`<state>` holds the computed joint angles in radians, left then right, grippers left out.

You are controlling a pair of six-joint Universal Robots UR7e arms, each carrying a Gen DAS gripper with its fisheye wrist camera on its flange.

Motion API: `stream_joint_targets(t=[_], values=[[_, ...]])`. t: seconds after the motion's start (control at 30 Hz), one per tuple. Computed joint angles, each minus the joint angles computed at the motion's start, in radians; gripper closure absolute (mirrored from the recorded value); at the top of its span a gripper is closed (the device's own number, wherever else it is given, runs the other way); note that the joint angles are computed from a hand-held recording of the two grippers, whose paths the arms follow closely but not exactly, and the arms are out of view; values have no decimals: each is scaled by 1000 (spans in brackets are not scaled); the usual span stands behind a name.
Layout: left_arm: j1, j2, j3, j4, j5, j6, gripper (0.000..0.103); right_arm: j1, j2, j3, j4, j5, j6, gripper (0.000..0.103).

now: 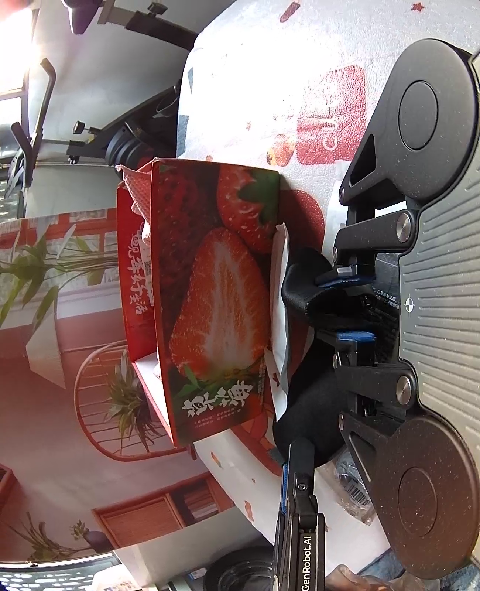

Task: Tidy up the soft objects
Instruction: 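Lift the black eye mask with both grippers and carry it over the box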

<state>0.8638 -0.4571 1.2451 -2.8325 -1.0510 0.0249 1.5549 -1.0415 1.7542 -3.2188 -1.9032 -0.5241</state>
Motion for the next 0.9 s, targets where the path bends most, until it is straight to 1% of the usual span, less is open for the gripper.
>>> stream_joint_targets(t=[0.33,0.77,0.9], values=[[-10,-2,4,-21,9,18,82,6,-6,3,-27,12,-5,83],[-22,-6,7,-70,16,60,83,26,-12,-9,-40,21,-37,83],[-19,-11,17,-67,13,51,83,22,-12,-4,-31,24,-26,83]])
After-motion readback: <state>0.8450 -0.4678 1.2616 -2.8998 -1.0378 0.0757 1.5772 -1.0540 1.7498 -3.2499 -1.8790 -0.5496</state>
